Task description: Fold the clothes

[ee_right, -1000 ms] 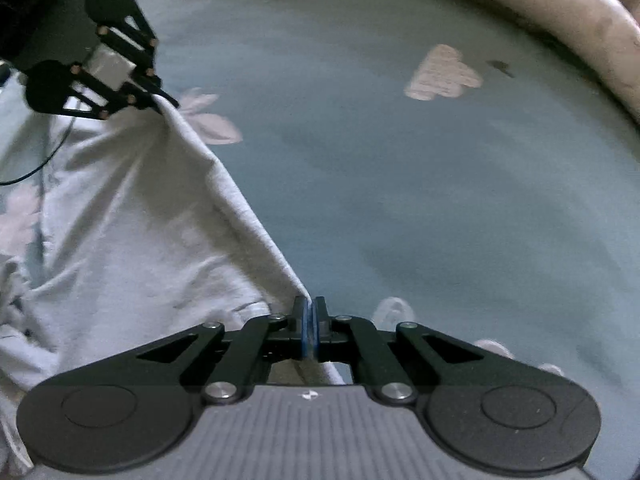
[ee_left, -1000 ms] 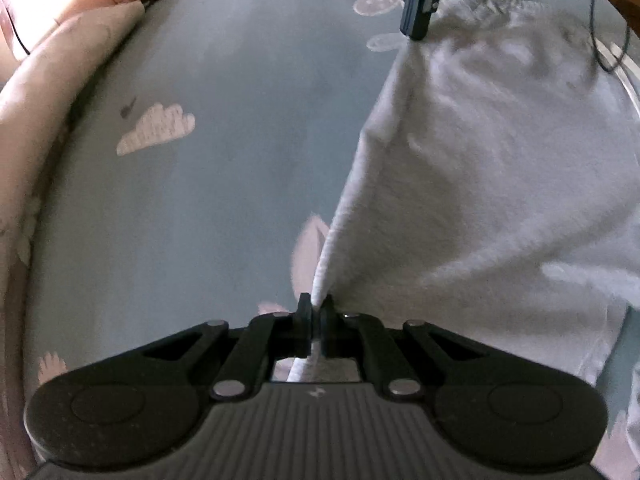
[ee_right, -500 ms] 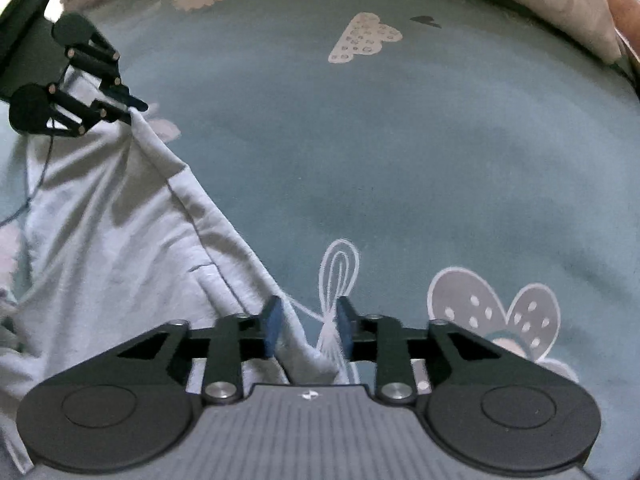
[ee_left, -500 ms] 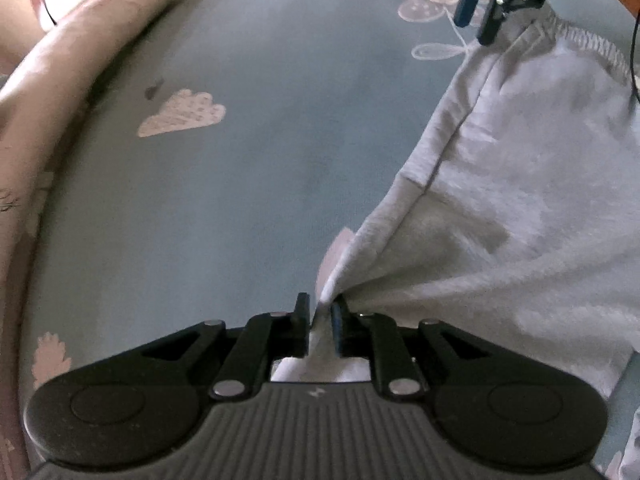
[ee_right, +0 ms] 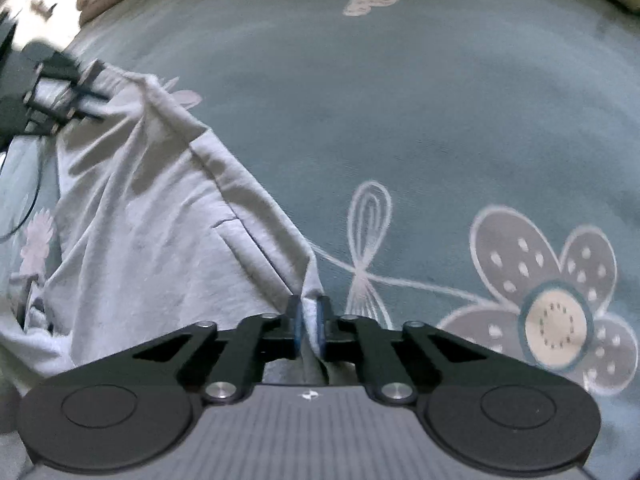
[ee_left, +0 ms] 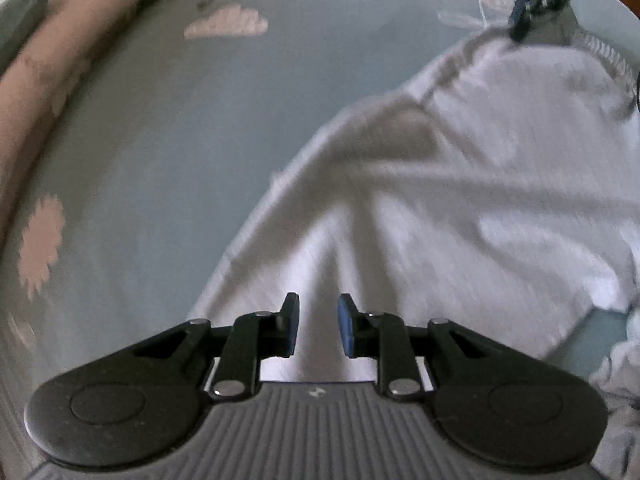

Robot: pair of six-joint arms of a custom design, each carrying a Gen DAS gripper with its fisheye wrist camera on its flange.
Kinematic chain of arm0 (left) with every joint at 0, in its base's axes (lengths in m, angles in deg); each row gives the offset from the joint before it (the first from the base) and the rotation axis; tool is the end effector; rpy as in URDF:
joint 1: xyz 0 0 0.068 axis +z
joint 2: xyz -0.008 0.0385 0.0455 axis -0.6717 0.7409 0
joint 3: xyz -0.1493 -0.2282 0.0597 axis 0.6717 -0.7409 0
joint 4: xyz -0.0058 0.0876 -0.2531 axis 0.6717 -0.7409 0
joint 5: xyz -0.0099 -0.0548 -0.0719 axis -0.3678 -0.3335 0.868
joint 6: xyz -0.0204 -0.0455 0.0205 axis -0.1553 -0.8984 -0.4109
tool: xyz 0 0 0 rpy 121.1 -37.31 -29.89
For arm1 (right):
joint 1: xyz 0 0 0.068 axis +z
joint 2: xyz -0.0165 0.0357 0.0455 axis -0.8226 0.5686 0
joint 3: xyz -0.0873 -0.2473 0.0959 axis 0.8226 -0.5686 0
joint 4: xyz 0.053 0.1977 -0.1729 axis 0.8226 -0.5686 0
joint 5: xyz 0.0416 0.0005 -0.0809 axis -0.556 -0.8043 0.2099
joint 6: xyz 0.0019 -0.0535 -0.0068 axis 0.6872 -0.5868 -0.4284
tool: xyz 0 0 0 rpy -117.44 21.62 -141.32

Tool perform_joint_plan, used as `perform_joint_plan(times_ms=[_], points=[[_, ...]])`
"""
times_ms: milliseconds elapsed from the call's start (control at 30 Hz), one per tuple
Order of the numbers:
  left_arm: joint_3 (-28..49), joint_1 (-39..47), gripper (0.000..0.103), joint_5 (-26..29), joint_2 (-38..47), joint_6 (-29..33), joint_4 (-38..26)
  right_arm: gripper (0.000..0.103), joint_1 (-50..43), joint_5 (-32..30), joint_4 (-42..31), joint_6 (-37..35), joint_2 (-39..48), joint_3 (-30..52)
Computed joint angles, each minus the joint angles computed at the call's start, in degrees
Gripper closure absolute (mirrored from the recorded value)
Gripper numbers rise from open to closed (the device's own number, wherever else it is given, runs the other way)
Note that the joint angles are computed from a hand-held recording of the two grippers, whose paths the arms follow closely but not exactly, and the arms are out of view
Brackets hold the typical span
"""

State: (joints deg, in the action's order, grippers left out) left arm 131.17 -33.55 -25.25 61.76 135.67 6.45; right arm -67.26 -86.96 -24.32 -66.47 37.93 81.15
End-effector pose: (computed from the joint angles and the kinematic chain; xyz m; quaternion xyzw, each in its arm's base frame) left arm 0.2314 0.0296 0.2311 0.5096 0.8462 0.0259 0.1536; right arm 0.1504 -0.0175 0.2446 -0.1568 0.9657 0.1658 0.1237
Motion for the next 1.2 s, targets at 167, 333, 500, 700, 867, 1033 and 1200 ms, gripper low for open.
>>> perform_joint_plan(times_ms=[167, 333, 500, 700, 867, 1033, 1200], points=[[-2.44, 2.74, 0.081, 0.04, -3.69, 3.66, -3.42, 0.100, 0.54, 4.31, 0.68, 4.31, -1.55, 1.12], [-4.79, 6.08, 0.081, -0.85, -6.07, 4.47, -4.83, 0.096, 14.32, 15.17, 4.16, 14.19, -4.29, -0.58], [-4.84, 13.46, 0.081, -0.10, -8.21, 4.89, -8.23, 0.081, 28.01, 24.88, 2.96, 25.60, -6.51, 1.99], [-4.20, 22.61, 0.081, -0.25, -9.70, 3.36, -9.10, 0.065, 47.92, 32.43, -0.64, 40.13, -4.91, 7.11], [-4.98, 27.99, 0.081, 0.34, -11.92, 3.50, -8.35, 0.056, 61.44, 33.16, 3.36, 49.75, -0.17, 9.85], [-7.82, 30.62, 0.081, 1.34, -14.06, 2.44, -6.20, 0.053, 67.93, 29.59, 10.05, 55.12, 4.41, 10.26], [-11.95, 32.54, 0.081, 1.14, -14.43, 1.97, -3.11, 0.050, 75.32, 29.70, 14.23, 61.35, 6.98, 9.70]])
